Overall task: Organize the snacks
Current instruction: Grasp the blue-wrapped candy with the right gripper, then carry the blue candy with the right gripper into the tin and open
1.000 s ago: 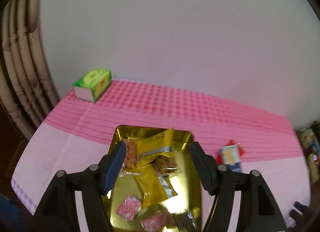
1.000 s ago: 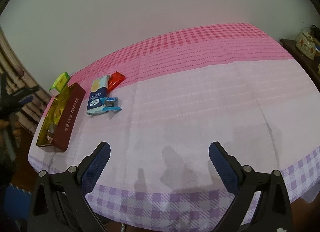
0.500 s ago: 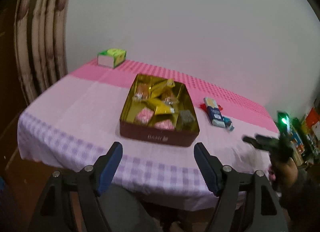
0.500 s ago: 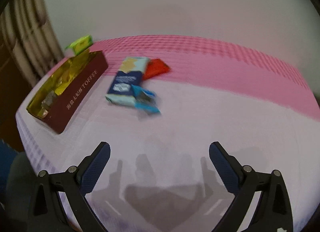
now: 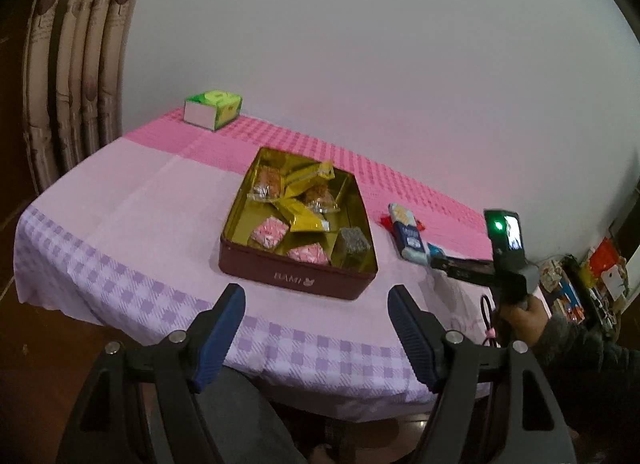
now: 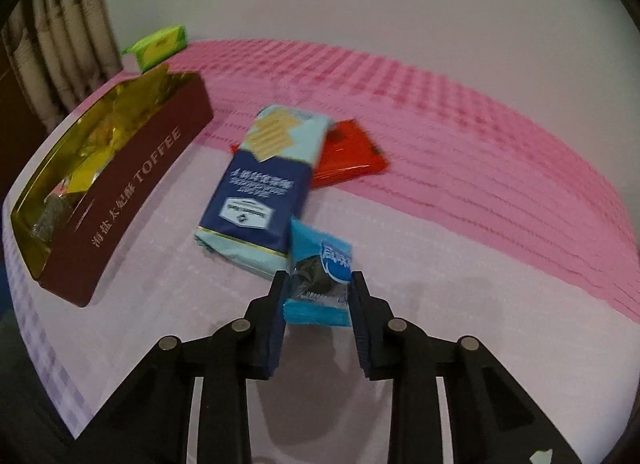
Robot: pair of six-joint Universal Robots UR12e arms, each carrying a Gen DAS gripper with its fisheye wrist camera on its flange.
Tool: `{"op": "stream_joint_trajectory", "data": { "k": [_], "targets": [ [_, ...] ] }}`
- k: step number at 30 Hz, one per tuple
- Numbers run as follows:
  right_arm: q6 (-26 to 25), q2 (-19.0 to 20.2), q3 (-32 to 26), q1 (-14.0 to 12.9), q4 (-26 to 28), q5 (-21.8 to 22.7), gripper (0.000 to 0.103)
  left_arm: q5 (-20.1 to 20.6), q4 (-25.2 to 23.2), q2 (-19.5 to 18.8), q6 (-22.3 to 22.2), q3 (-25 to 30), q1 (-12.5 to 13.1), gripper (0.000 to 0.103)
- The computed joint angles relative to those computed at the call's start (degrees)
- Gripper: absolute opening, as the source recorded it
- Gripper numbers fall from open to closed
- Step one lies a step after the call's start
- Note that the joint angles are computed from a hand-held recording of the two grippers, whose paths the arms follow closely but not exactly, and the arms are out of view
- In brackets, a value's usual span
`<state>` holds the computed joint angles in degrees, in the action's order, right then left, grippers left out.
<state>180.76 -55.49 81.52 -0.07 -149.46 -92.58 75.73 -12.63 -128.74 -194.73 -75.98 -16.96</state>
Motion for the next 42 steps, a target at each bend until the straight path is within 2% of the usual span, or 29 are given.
{"op": "stream_joint_trajectory", "data": {
  "k": [7,13,21,28,42],
  "targets": [
    [2.0,-4.7,4.4,-0.4,-4.7,-3.0,0.026,2.5,1.2,0.3,-0.1,-0.4,-0.4,0.075],
    [3.8,-6.8,3.4,-0.2,-5.7,-5.7,0.026,8.7,1.5,0.5,-0.9,-0.5,-1.1,0.075],
    [3.3,-7.2,-2.0,1.7,-5.5,-11.0,0.026,18.6,-0.4,0.8,-2.6,-0.7,-2.0,0.075],
    [1.0,-7.4,-6.1,4.0,-5.8,-13.9,0.026,19.7,-1.4,1.1,-3.9,-1.0,-1.8,0.075],
    [-2.7,-6.2,-10.1,7.5,-5.1,-13.7,0.026,19.7,-2.3,1.1,-3.8,-0.8,-1.9,0.075]
  ]
}}
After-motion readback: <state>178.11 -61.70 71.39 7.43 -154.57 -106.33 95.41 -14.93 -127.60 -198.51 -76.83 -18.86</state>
